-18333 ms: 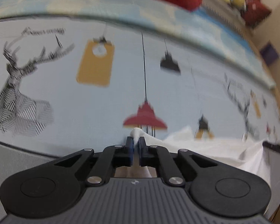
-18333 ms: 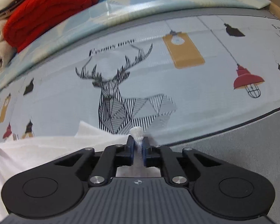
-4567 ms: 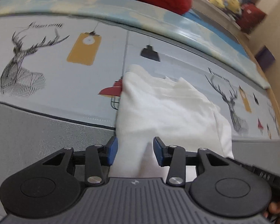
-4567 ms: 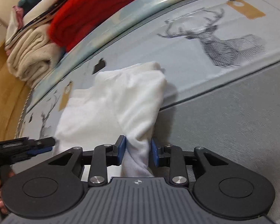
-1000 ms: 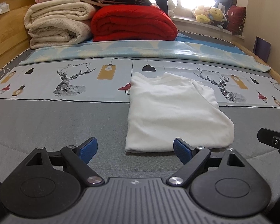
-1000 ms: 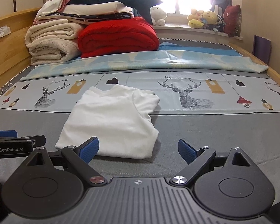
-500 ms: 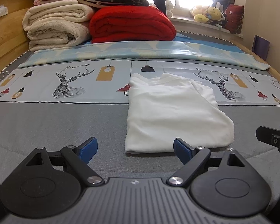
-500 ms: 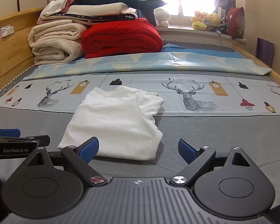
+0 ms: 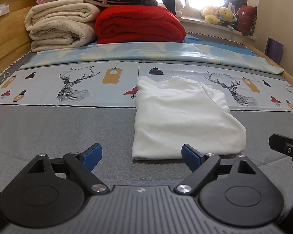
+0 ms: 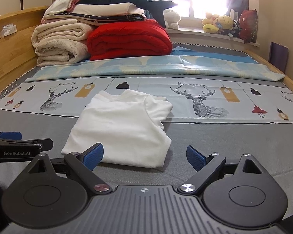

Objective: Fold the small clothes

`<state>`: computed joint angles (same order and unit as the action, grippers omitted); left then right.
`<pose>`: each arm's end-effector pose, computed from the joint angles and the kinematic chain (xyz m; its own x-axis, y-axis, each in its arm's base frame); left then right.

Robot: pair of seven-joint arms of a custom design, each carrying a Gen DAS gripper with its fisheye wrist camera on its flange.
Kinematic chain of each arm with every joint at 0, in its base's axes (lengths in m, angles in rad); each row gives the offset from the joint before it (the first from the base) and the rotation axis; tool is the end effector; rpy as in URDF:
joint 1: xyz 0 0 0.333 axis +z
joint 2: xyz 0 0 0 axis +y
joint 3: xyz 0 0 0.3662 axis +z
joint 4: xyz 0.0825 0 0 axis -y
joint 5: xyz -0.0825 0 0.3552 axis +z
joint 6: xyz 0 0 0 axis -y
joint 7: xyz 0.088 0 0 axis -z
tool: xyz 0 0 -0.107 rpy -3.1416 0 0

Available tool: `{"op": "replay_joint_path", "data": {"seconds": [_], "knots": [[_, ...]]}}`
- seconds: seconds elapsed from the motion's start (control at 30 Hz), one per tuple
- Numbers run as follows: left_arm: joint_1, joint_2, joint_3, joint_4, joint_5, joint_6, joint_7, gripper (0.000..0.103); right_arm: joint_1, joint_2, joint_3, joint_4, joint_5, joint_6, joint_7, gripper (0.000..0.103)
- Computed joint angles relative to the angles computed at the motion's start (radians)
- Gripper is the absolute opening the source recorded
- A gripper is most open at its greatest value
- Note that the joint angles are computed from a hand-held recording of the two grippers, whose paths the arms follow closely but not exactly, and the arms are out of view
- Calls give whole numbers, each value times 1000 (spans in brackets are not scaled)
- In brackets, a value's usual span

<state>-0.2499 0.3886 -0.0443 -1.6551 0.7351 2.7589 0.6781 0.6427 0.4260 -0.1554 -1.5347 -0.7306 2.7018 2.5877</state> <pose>0.6640 -0.2247 0.5203 0.0257 -0.9996 -0.0139 -0.6731 -0.0071 -0.7395 0.6133 0.3775 0.5475 0.0685 -0.9976 -0.0117 -0.6137 -0.0329 -0.7888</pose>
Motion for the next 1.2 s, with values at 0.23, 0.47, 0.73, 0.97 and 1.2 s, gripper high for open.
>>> {"op": "replay_joint_path", "data": {"seconds": [0.23,0.47,0.73,0.97,1.2], "knots": [[0,2,-1,1,-3,4,10,92,3,2,-3,3,-9,1,-1,92],[0,2,1,-1,-3,6,11,92,4,0,-3,2,-14,2,1,92],[2,4,1,-3,-1,14,25,92,4,0,-2,3,-16,1,2,92],[0,5,4,-3,-1,21,26,92,3,-4,-2,-2,-23,5,3,92],[0,0,7,-12,9,42,27,98,1,-3,-1,-2,-20,8,-6,92]]}}
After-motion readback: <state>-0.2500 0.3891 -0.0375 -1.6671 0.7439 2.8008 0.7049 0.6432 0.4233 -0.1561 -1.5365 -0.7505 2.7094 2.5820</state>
